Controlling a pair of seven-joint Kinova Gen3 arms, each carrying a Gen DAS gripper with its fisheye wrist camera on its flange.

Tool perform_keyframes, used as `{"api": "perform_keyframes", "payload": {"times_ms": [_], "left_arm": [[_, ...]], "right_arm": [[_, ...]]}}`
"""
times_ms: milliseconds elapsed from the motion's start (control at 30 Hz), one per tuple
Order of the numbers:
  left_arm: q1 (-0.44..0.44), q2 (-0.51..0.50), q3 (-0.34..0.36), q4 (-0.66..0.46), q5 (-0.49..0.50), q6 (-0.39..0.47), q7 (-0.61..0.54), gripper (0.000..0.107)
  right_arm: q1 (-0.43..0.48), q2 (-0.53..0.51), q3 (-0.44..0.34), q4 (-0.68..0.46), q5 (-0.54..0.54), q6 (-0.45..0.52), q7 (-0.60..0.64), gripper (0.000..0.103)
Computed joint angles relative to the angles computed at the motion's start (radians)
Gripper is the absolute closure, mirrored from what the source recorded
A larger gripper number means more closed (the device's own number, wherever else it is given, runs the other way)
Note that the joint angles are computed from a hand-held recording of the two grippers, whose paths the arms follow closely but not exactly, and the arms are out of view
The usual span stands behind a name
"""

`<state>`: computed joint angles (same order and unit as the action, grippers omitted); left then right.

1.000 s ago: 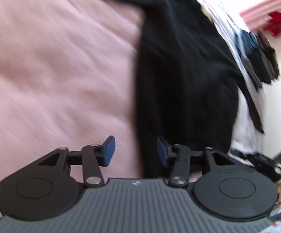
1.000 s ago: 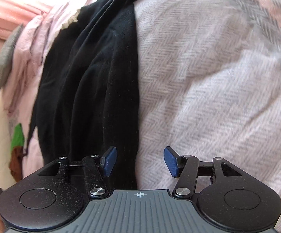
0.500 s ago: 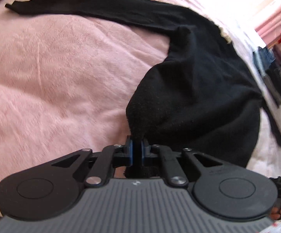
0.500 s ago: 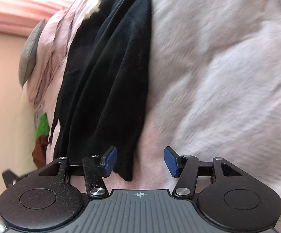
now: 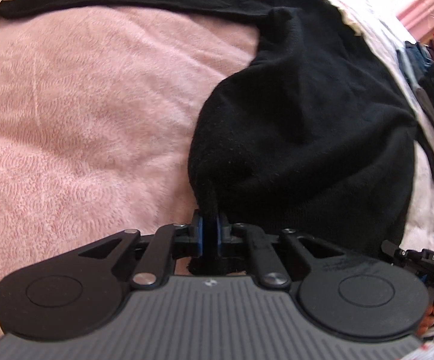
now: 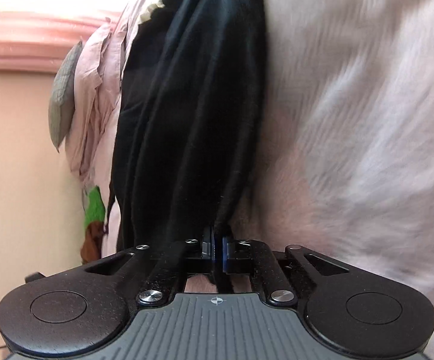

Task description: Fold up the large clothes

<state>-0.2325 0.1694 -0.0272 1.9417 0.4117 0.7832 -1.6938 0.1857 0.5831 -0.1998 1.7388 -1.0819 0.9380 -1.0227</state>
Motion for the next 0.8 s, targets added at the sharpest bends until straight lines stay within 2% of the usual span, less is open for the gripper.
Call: {"api": "perform_keyframes", "payload": {"times_ms": [100, 200, 267, 367, 400, 467, 533, 600, 667, 700, 733, 800], "left_arm": [[-0.011, -0.047, -0.009, 0.012, 0.083, 0.067, -0.082, 0.101], [-0.057, -0.098, 0.062, 0.057, 0.157, 0.075, -0.136, 0.101], [-0.015, -0.107, 0.068, 0.083, 0.153, 0.041, -0.090, 0.101], [0.114, -0.078, 0.031, 0.108, 0.045, -0.038, 0.032, 0.100], [0.133, -0.069, 0.031, 0.113, 0.005, -0.053, 0.073, 0.099], [0.165, -0.061, 0.035, 0.093, -0.076, -0.047, 0.130, 0.098], [0.256, -0.055, -0.018, 0.045, -0.157, 0.003, 0.123, 0.094], [0.325, -0.057, -0.058, -0.017, -0.238, 0.079, 0.140, 0.089], [0.321, -0.065, -0.031, -0.068, -0.307, 0.125, 0.200, 0.089], [0.291, -0.073, 0.001, -0.082, -0.321, 0.124, 0.215, 0.088], [0.253, -0.080, 0.034, -0.090, -0.320, 0.106, 0.213, 0.087], [0.233, -0.068, 0.055, -0.114, -0.333, 0.054, 0.220, 0.087]], "right_arm": [[0.090, -0.053, 0.005, -0.086, 0.114, 0.122, -0.061, 0.103], [0.084, -0.086, 0.083, -0.199, 0.236, 0.242, -0.088, 0.103], [0.044, -0.090, 0.123, -0.244, 0.318, 0.270, -0.077, 0.103], [0.022, -0.068, 0.078, -0.223, 0.425, 0.207, -0.114, 0.103], [0.015, -0.062, 0.066, -0.207, 0.465, 0.182, -0.125, 0.103], [-0.026, -0.061, 0.074, -0.210, 0.544, 0.176, -0.183, 0.103], [-0.059, -0.043, 0.065, -0.283, 0.618, 0.232, -0.249, 0.099], [-0.120, -0.052, 0.099, -0.347, 0.700, 0.267, -0.269, 0.073], [-0.201, -0.089, 0.168, -0.371, 0.746, 0.238, -0.231, 0.064], [-0.222, -0.107, 0.187, -0.371, 0.745, 0.198, -0.198, 0.064], [-0.237, -0.120, 0.203, -0.374, 0.728, 0.157, -0.164, 0.064], [-0.261, -0.120, 0.233, -0.380, 0.654, 0.076, -0.093, 0.064]]}}
